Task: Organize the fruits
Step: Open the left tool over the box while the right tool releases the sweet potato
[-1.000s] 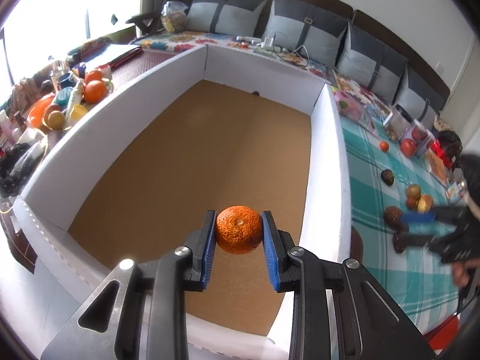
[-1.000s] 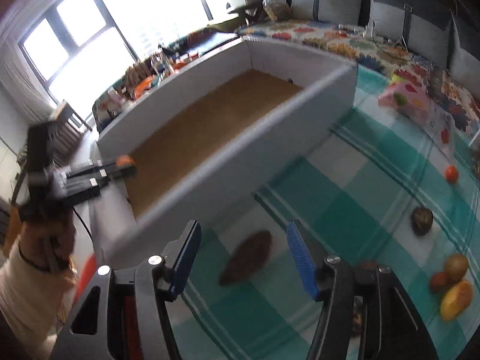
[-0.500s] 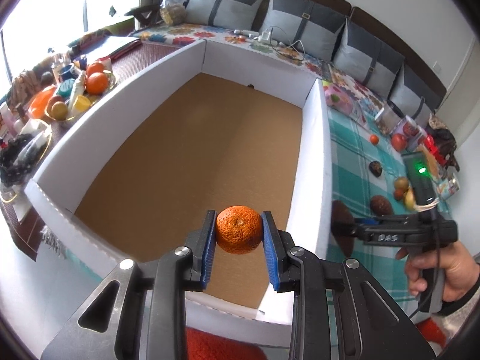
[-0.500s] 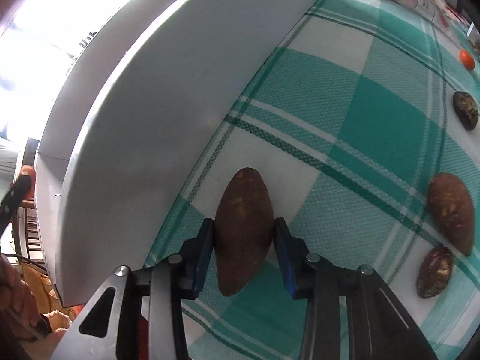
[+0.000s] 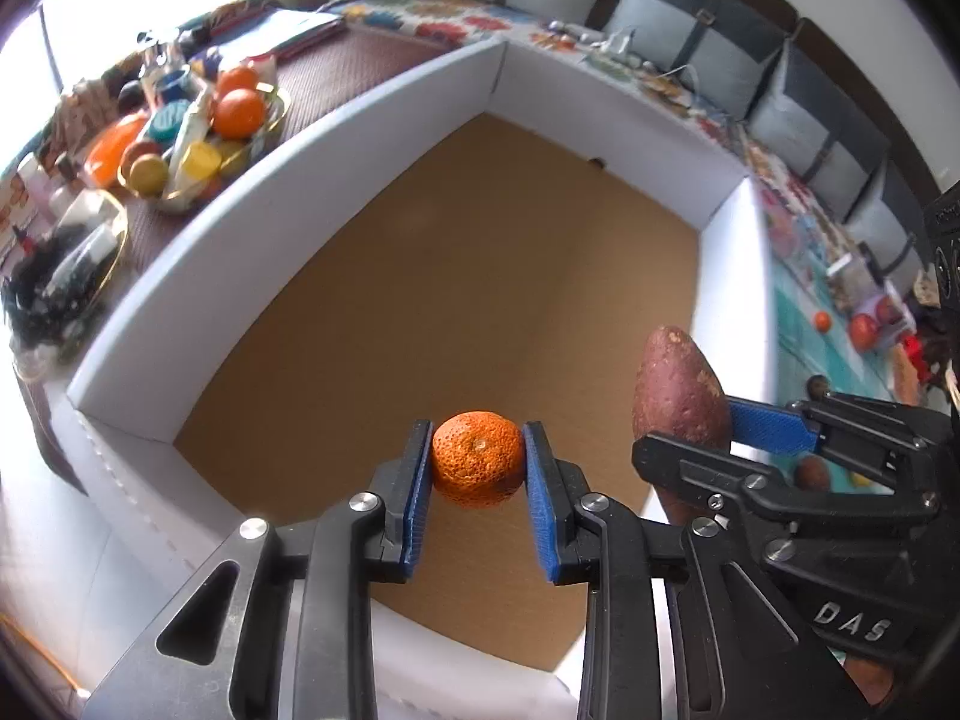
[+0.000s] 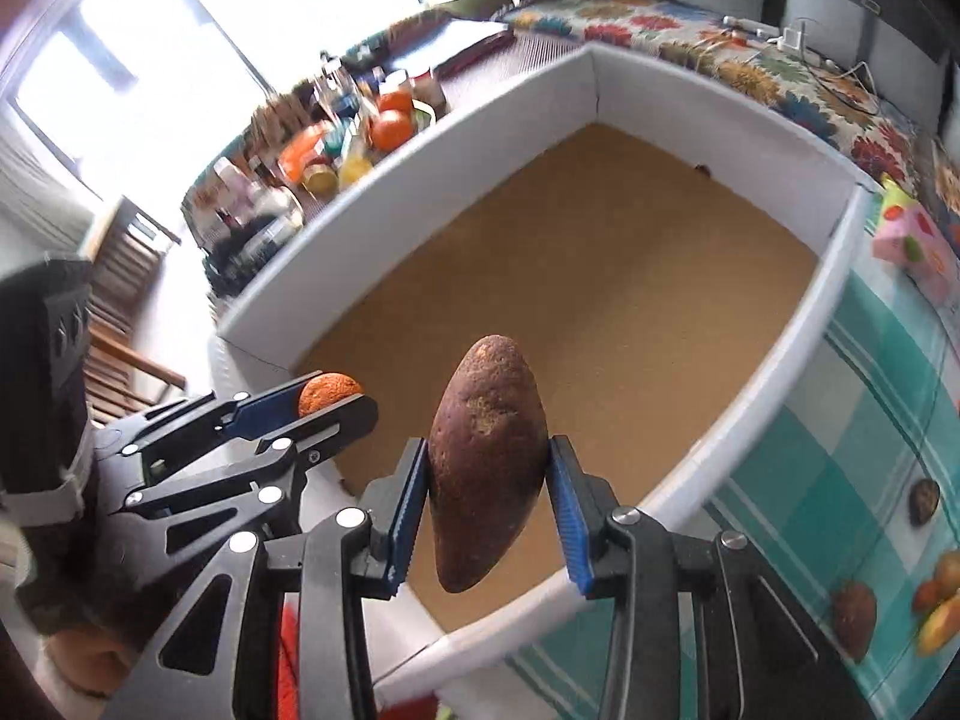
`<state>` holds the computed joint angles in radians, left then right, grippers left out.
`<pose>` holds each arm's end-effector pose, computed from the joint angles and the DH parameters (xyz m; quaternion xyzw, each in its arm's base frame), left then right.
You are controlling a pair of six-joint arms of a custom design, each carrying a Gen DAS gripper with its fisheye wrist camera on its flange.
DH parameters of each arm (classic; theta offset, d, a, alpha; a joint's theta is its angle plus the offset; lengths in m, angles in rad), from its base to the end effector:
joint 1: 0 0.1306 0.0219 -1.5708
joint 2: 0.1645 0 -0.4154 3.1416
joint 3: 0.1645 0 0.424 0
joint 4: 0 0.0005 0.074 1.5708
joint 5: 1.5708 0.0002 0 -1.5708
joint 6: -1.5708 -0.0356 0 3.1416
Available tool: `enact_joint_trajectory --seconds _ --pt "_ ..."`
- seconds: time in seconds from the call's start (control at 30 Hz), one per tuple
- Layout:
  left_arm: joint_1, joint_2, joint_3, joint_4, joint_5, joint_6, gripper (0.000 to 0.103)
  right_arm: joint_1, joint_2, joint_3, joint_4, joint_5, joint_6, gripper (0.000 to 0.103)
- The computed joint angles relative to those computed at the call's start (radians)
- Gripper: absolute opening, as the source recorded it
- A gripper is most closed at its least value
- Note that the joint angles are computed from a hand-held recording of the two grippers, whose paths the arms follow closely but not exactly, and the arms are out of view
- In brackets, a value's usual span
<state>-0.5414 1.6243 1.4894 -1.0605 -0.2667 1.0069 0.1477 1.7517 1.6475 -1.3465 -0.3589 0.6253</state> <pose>0.4943 -0.2869 0.3783 -0.2487 0.9417 -0.0359 0.2236 0.5886 0.0997 0.3708 -0.3801 0.9057 0.1591 0.0995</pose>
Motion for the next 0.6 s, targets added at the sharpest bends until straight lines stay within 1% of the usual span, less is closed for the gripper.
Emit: enact_joint_trajectory --seconds 0.03,0.07,0.1,0.17,0.2,0.23,0.3,0.33,0.37,0.4,0.43,0.5,0.53,0.57,0.6 --pt "0.003 0.003 -0.006 0.002 0.004 0.004 0.03 0.005 0.005 -0.01 0.01 0.018 -0.008 0.04" --pt "0.004 0.006 -0.013 0.002 0.005 0.011 0.034 0.011 0.01 -0.017 0.015 0.034 -0.016 0.04" --pt "0.004 0.006 -0.019 0.001 0.004 0.016 0.037 0.016 0.029 0.002 0.005 0.043 -0.021 0.04" --pt "0.001 0.007 -0.021 -0.007 -0.002 0.028 0.054 0.006 0.047 0.012 0.031 0.03 -0.032 0.043" --pt "-0.004 0.001 -0.022 -0.007 -0.012 0.038 0.058 -0.002 0.046 0.015 0.04 0.011 -0.042 0.047" --pt "-0.011 -0.005 -0.02 -0.004 -0.029 0.04 0.062 -0.012 0.047 0.024 0.038 -0.016 -0.051 0.057" --pt "-0.035 -0.006 0.007 -0.011 -0.08 0.026 0.064 -0.037 0.048 0.037 0.052 -0.069 -0.069 0.069" --pt "-0.048 -0.005 0.02 -0.008 -0.102 0.017 0.065 -0.065 0.039 0.045 0.049 -0.107 -0.06 0.07" --pt "-0.065 -0.005 0.033 0.004 -0.123 0.008 0.067 -0.095 0.023 0.037 0.072 -0.138 -0.054 0.071" --pt "-0.091 0.001 0.056 0.018 -0.147 -0.008 0.073 -0.124 0.0 0.012 0.11 -0.159 -0.048 0.075" --pt "-0.116 0.012 0.078 0.03 -0.162 -0.022 0.079 -0.167 -0.036 -0.031 0.17 -0.182 -0.035 0.085" --pt "-0.176 0.047 0.128 0.079 -0.181 -0.071 0.083 -0.25 -0.096 -0.12 0.28 -0.203 -0.007 0.096" --pt "-0.205 0.075 0.158 0.106 -0.175 -0.102 0.085 -0.316 -0.128 -0.183 0.364 -0.198 0.017 0.096" --pt "-0.228 0.105 0.187 0.126 -0.163 -0.131 0.085 -0.365 -0.144 -0.225 0.425 -0.186 0.032 0.096" --pt "-0.259 0.157 0.236 0.139 -0.142 -0.164 0.085 -0.419 -0.155 -0.262 0.482 -0.172 0.048 0.096"
